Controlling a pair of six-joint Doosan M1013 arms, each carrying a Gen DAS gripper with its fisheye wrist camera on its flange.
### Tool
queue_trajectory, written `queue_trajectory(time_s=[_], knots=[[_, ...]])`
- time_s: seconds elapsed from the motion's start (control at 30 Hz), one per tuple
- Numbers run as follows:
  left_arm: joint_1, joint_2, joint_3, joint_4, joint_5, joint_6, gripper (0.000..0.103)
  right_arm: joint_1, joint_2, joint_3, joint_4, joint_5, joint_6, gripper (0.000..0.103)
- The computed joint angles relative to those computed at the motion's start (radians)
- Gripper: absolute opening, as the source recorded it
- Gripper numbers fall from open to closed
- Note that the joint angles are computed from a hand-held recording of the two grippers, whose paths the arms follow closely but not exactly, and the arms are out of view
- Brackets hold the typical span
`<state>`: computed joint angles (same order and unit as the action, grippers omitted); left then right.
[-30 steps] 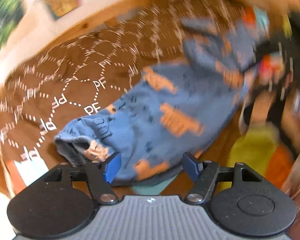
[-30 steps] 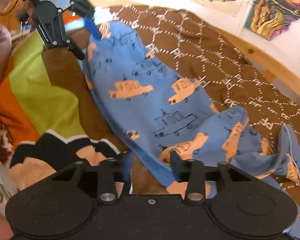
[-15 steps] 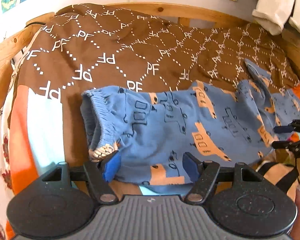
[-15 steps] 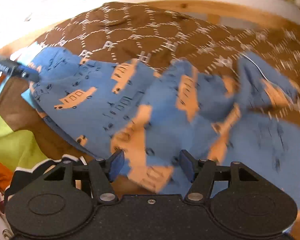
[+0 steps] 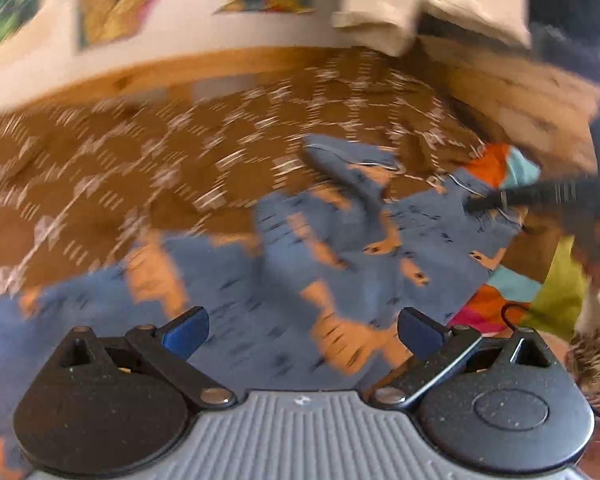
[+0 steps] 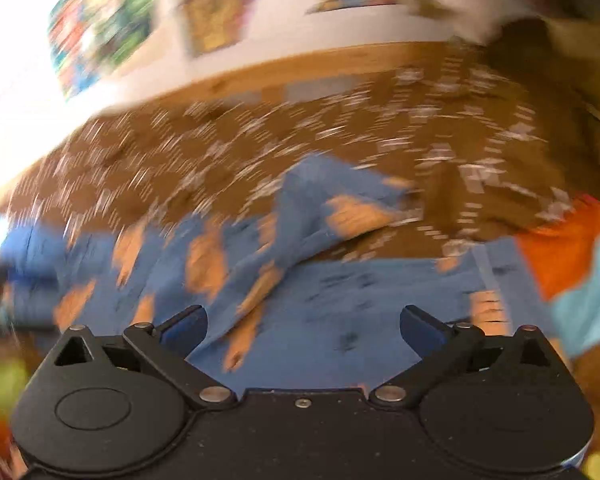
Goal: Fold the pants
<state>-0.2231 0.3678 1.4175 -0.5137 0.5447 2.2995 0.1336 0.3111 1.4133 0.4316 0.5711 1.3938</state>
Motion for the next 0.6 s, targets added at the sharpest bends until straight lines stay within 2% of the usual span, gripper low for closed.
queue_trajectory(time_s=[0.13, 0.23, 0.3, 0.37, 0.43, 0.5, 0.53, 0.57, 0.6], knots=[[-0.079, -0.001, 0.050, 0.200, -0.155, -0.006, 0.101, -0.041, -0.001, -0.008, 0.002, 0.045, 0.121, 0.102], [-0.109, -0.004, 0.083, 0.310, -0.208, -0.004, 0.096, -0.050, -0.010, 0.005, -0.048, 0.039, 0.164, 0.102], [-0.121, -0.007, 0.101, 0.387, -0.223, -0.025, 0.081, -0.050, -0.010, 0.006, -0.061, 0.051, 0.155, 0.102], [-0.130, -0.009, 0.114, 0.476, -0.238, -0.087, 0.071, -0.045, -0.006, 0.003, -0.084, 0.054, 0.114, 0.102], [-0.126, -0.009, 0.111, 0.438, -0.231, -0.072, 0.060, -0.028, 0.006, -0.013, -0.136, 0.042, 0.099, 0.102], [-0.121, -0.008, 0.105, 0.394, -0.214, -0.069, 0.039, -0.021, 0.026, -0.043, -0.116, 0.049, 0.039, 0.100], [-0.117, -0.005, 0.097, 0.377, -0.205, -0.061, 0.033, -0.016, 0.038, -0.062, -0.105, 0.057, 0.009, 0.098], [-0.114, -0.005, 0.096, 0.346, -0.200, -0.035, 0.021, -0.007, 0.053, -0.086, -0.117, 0.065, -0.009, 0.093], [-0.112, -0.007, 0.098, 0.322, -0.198, -0.013, 0.017, 0.006, 0.069, -0.113, -0.146, 0.072, -0.014, 0.088]])
